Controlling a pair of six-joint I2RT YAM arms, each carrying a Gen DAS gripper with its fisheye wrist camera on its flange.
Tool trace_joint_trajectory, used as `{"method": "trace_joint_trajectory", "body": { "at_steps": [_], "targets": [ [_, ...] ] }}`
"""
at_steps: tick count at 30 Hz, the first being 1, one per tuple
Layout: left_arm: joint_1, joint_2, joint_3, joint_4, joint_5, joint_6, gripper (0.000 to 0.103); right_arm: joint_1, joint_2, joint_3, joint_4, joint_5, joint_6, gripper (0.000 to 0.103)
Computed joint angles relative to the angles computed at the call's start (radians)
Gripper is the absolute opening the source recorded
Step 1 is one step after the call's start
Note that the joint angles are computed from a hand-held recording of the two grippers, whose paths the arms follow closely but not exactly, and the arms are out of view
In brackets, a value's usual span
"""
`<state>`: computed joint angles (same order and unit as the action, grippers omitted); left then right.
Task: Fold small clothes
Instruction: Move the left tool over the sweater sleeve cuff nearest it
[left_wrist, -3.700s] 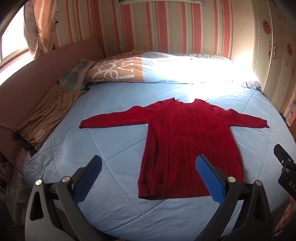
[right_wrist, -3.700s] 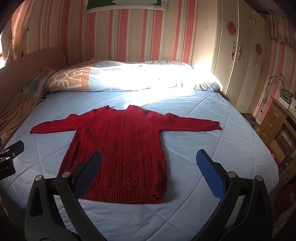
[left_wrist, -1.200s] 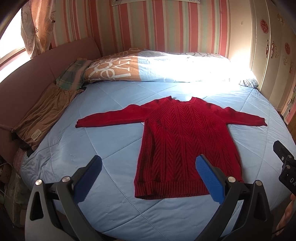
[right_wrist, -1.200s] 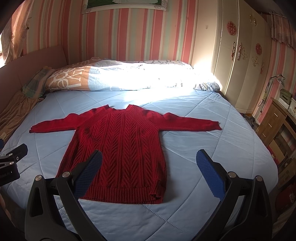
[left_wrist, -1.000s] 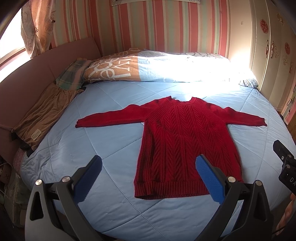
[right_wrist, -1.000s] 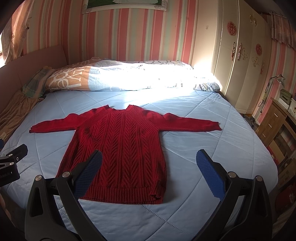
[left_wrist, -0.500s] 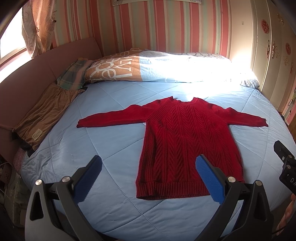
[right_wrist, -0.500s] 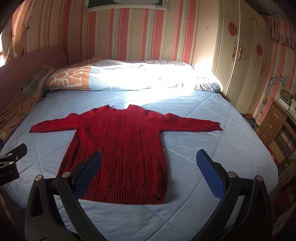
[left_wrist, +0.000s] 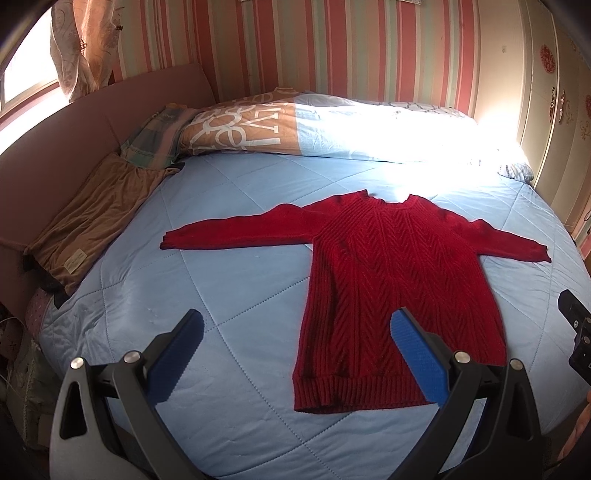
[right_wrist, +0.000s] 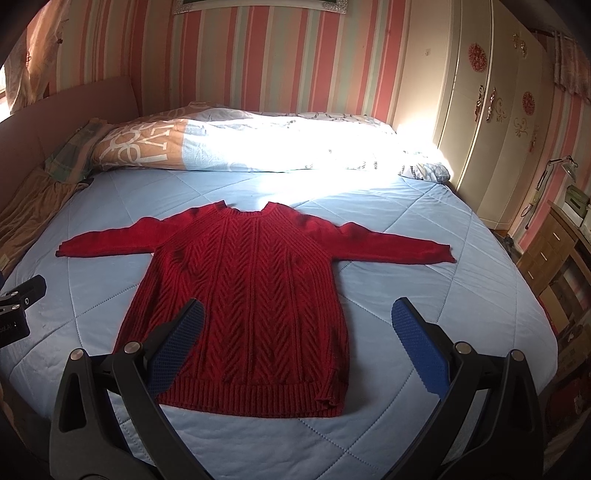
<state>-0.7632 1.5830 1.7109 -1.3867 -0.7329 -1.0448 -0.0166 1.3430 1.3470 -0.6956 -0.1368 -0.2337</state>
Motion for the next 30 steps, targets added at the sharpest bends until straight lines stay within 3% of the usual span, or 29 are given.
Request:
{"method": "trace_joint_trajectory", "body": {
  "at_steps": [4,14,21,30],
  "targets": [
    [0.114,-0.053,-0.093,0.113,0.037,0.126,0.102,0.07,0.078,0.047,0.016,-0.006,0.045,0.1],
    [0.425,-0.139,-0.284,0.389,0.178,0.41,0.102,0.27,0.196,0.122,0.101,0.115,0.107,0.1],
    [0.619,-0.105,-0.355,0.546,0.268,0.574,0.102,0.375,0.258,0.163,0.113,0.157,0.12,0.1],
    [0.858,0.024,-0.429,0.773,0.37,0.714,0.102,0.493,0.485,0.312,0.168,0.219,0.153,0.1]
  ]
}}
